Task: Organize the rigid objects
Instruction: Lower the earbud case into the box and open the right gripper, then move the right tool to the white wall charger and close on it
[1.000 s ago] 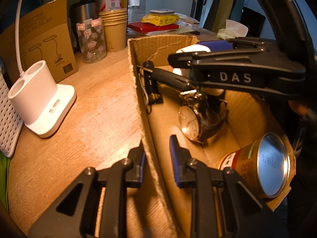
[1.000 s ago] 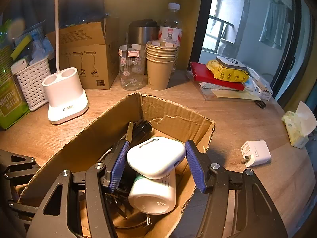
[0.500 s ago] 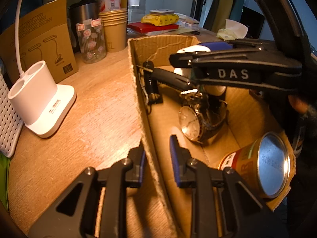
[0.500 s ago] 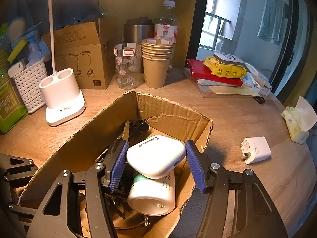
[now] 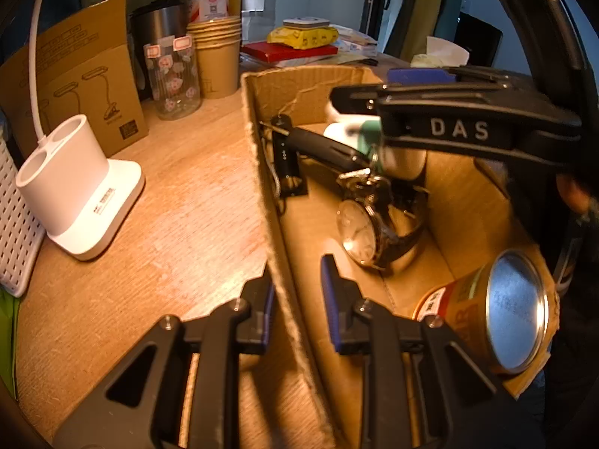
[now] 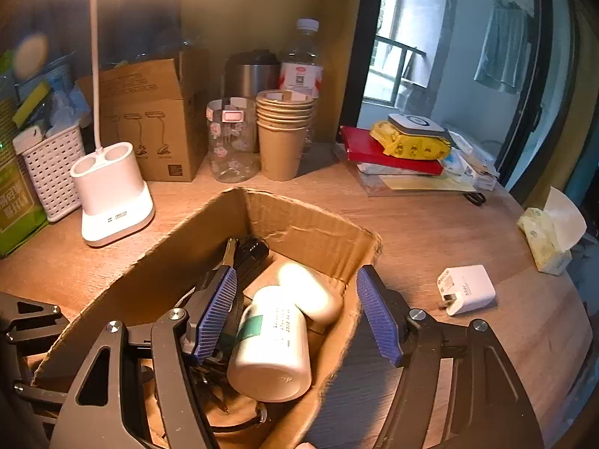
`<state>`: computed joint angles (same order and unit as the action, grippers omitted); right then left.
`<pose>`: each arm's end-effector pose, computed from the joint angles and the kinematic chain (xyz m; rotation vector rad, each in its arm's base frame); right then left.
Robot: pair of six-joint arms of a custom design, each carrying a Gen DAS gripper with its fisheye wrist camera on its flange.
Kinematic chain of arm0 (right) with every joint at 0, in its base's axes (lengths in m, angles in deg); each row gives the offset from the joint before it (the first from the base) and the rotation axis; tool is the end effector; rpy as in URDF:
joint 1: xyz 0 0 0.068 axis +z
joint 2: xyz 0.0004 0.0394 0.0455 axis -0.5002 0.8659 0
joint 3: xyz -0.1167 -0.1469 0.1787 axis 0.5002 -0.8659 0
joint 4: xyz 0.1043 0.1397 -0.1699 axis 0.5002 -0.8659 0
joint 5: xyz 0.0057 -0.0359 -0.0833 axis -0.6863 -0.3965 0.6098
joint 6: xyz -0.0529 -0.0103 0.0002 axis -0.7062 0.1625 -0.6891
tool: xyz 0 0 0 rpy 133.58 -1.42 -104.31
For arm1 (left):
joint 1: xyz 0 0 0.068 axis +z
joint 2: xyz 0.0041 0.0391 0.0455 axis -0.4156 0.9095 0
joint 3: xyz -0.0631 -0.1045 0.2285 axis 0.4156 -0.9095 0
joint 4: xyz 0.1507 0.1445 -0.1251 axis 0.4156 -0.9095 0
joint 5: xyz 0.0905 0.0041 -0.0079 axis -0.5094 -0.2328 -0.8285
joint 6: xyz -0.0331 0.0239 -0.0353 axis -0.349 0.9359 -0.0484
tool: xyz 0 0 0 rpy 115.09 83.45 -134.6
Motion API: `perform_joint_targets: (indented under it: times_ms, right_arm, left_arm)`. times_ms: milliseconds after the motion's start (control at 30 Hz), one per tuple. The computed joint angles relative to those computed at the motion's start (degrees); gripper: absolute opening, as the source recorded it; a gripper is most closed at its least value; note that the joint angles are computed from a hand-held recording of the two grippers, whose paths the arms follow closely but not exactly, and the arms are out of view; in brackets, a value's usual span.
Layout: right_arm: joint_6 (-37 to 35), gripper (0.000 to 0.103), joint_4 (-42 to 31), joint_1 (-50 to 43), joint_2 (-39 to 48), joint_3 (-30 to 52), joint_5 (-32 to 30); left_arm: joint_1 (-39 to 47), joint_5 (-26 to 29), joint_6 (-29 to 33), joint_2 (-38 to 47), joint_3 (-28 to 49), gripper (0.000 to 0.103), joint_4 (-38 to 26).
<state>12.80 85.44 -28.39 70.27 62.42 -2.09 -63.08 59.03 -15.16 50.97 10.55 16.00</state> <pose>0.3312 0.0280 0.0681 -1.0796 2.0320 0.3173 0.2118 -0.1487 0.0223 -0.2581 2.4300 -0.0240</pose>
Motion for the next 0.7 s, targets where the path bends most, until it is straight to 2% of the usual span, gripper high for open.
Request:
perform_joint_targets:
  times_ms: [700]
  right_arm:
    - [-0.38,0.07,-0.76,-6.77,-2.72,-1.01,-3.25]
  left_arm:
    - [0.22,-0.04,0.24,0.05,0.02,0.023,0.03]
